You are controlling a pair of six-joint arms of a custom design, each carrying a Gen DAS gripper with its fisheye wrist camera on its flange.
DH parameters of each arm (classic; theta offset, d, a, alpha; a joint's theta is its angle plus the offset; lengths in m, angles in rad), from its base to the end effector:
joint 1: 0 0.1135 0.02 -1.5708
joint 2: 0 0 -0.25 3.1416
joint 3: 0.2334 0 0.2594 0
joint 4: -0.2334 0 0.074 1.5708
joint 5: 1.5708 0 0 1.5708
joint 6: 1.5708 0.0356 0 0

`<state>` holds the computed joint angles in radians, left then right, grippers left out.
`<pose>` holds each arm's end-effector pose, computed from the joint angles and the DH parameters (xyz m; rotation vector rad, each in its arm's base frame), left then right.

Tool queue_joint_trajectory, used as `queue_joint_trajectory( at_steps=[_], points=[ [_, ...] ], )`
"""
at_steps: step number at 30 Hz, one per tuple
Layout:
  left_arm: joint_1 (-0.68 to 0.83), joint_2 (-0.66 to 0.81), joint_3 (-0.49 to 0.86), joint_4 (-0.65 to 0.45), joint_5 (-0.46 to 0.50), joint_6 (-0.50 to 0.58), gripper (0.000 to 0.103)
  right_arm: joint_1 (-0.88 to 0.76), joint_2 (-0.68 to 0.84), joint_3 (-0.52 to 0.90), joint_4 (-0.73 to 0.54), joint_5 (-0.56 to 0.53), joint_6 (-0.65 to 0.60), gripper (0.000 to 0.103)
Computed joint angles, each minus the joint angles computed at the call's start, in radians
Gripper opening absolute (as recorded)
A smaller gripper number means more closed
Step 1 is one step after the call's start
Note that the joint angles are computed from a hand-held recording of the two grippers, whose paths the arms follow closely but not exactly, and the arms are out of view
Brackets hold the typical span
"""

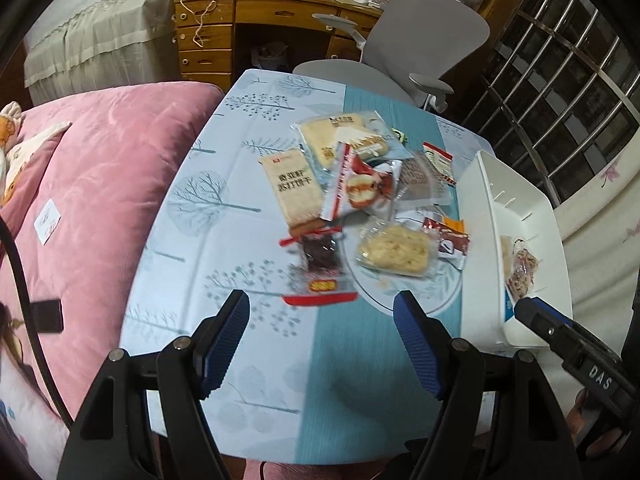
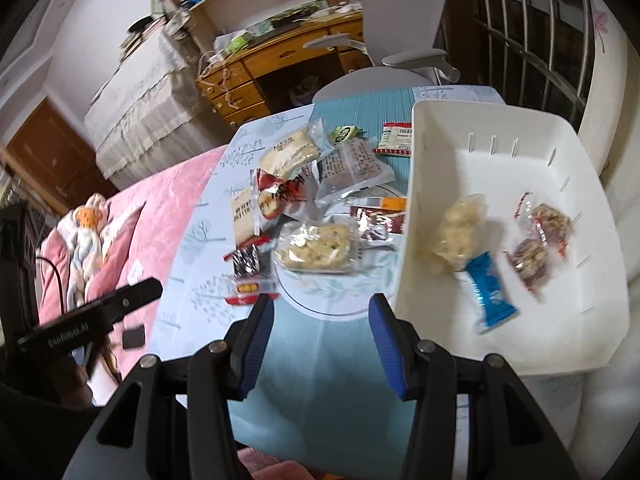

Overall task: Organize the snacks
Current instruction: 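Place the pastry bag into the tray with the left tool and release, then grasp the red-labelled dried meat pack with the left tool while the right tool grasps the square cake bag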

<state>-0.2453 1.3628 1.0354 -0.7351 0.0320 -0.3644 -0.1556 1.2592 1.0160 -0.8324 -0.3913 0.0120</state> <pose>0.2713 -0.0691 0.2380 -0.1470 2.6513 -0.2476 0.2526 -0.0259 0.2549 0.0873 2.5867 0.4641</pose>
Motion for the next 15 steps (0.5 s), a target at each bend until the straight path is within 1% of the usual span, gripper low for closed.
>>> queue_joint_trajectory(
  at_steps=[1,3,6,8,10,14,15],
  points=[
    [0.028,0.009,0.002,0.007,0.022,0.032,0.073,0.017,0.007,0.0,0.013,0.011,0.028,0.05],
    [0.08,0.036,0.011,0.017,0.059,0.093,0.073,0.075,0.036,0.003,0.051,0.053,0.124,0.05],
    [0.133,0.083,0.027,0.03,0.11,0.158,0.073,0.127,0.085,0.013,0.086,0.087,0.228,0.051],
    [0.162,0.122,0.032,0.057,0.14,0.191,0.073,0.167,0.13,0.027,0.115,0.118,0.313,0.052],
    [0.173,0.168,0.05,0.065,0.154,0.204,0.073,0.186,0.16,0.036,0.135,0.147,0.354,0.059],
    [0.171,0.264,0.093,0.072,0.169,0.205,0.073,0.216,0.239,0.064,0.16,0.193,0.427,0.067],
    [0.168,0.279,0.098,0.076,0.171,0.203,0.073,0.222,0.257,0.073,0.162,0.199,0.436,0.071]
  ],
)
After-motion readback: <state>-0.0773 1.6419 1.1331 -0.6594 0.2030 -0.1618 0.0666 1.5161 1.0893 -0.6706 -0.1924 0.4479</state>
